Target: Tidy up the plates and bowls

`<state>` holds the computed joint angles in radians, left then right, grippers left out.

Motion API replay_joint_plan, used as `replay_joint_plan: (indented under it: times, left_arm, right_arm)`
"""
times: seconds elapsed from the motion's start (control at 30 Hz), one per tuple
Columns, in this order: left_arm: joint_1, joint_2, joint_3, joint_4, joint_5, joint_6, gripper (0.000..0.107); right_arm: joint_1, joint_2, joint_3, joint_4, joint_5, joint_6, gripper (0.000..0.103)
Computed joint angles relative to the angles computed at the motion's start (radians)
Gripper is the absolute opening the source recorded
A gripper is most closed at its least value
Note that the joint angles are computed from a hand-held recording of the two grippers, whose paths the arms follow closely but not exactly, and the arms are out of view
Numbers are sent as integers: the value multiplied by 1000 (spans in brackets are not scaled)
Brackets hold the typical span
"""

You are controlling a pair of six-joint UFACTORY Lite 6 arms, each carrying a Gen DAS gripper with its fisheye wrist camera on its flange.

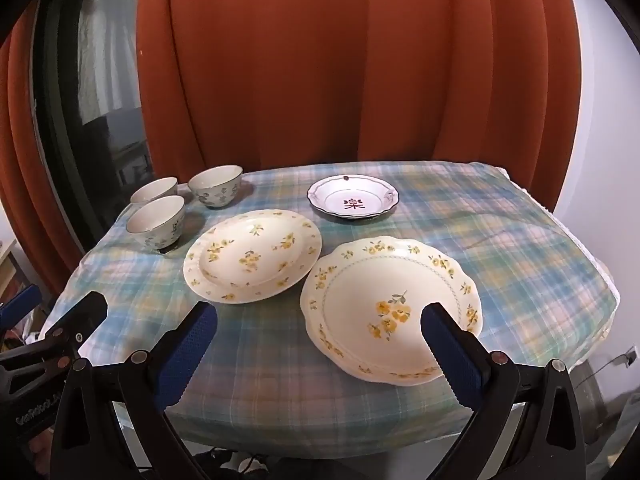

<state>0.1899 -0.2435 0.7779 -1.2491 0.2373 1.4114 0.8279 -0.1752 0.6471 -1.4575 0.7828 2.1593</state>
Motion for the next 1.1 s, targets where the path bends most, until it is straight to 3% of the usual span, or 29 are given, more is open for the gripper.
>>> replay_joint_plan:
  times: [1.1]
  left_arm:
    - [0,-7,-8,2,2,2,103]
  right_arm:
    - [13,12,5,6,18,5,103]
